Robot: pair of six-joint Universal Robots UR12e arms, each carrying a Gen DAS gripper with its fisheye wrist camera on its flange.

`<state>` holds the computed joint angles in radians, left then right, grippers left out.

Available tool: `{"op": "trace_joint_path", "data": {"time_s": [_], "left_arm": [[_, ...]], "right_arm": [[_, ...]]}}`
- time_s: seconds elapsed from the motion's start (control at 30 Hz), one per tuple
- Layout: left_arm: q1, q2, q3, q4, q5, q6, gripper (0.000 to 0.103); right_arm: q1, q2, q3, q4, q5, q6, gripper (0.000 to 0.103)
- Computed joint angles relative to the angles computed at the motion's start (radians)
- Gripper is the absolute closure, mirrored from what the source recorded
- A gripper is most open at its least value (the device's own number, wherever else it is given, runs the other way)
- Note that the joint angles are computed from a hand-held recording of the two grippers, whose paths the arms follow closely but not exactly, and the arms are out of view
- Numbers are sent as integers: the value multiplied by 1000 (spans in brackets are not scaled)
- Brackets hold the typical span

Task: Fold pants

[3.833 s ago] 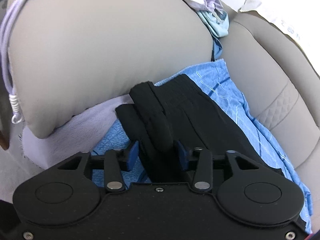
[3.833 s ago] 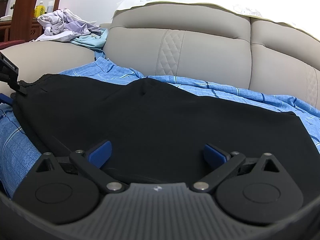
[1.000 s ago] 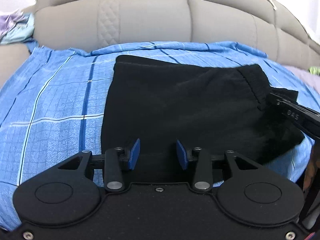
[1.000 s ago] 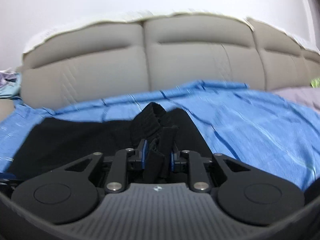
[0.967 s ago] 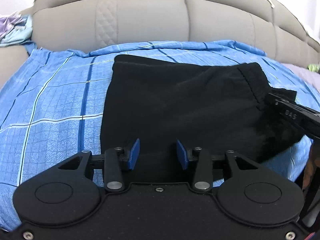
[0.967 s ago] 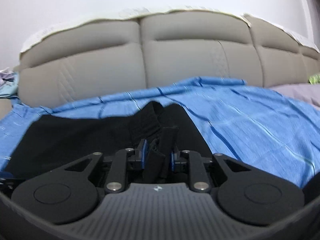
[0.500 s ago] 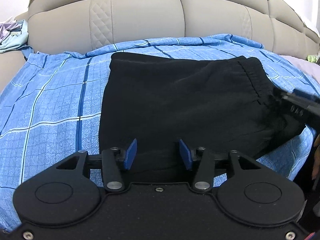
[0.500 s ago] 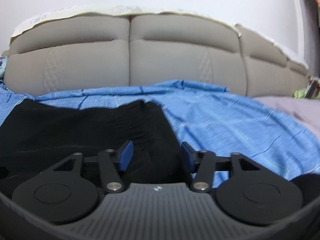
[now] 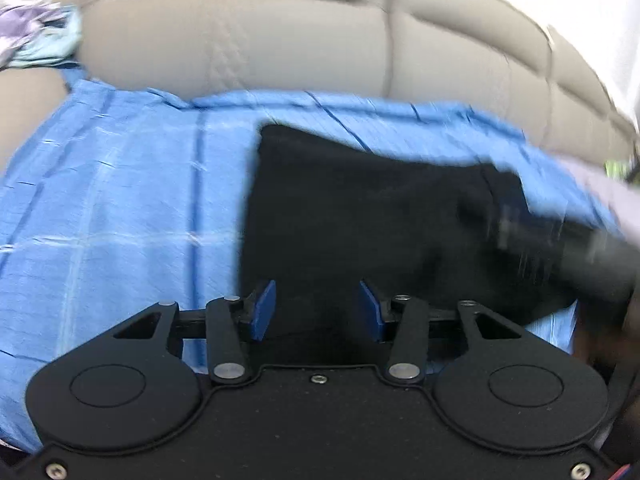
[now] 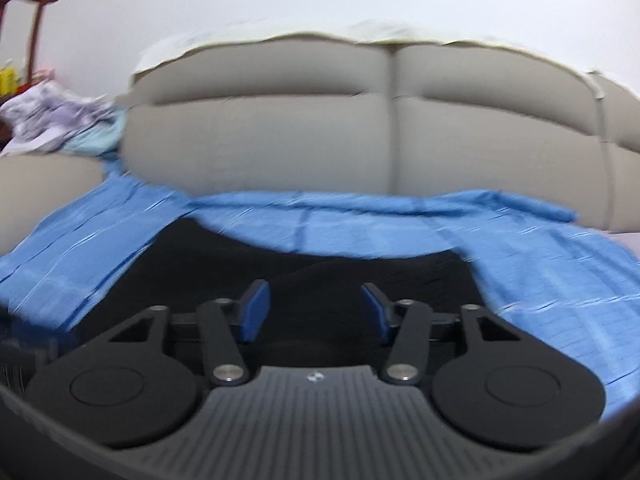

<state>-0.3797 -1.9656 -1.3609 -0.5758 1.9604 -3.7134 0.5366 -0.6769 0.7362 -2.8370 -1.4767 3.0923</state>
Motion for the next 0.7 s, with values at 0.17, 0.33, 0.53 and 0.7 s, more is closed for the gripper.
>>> {"op": "trace_joint_path", "data": {"time_s": [0.17, 0.33, 0.53, 0.7], "left_arm": [[54, -6, 34, 2, -16, 11, 58], [105, -79, 140, -72, -109, 17, 62], [129, -170, 247, -124, -158, 26, 70], [142, -223, 314, -117, -141, 34, 74]], "right_arm": [[31, 13, 8, -9, 127, -13, 49], [56, 36, -11, 39, 133, -91, 45], [54, 13, 60, -31, 136, -140, 42], [54, 9, 76, -52, 147, -119, 42]]}}
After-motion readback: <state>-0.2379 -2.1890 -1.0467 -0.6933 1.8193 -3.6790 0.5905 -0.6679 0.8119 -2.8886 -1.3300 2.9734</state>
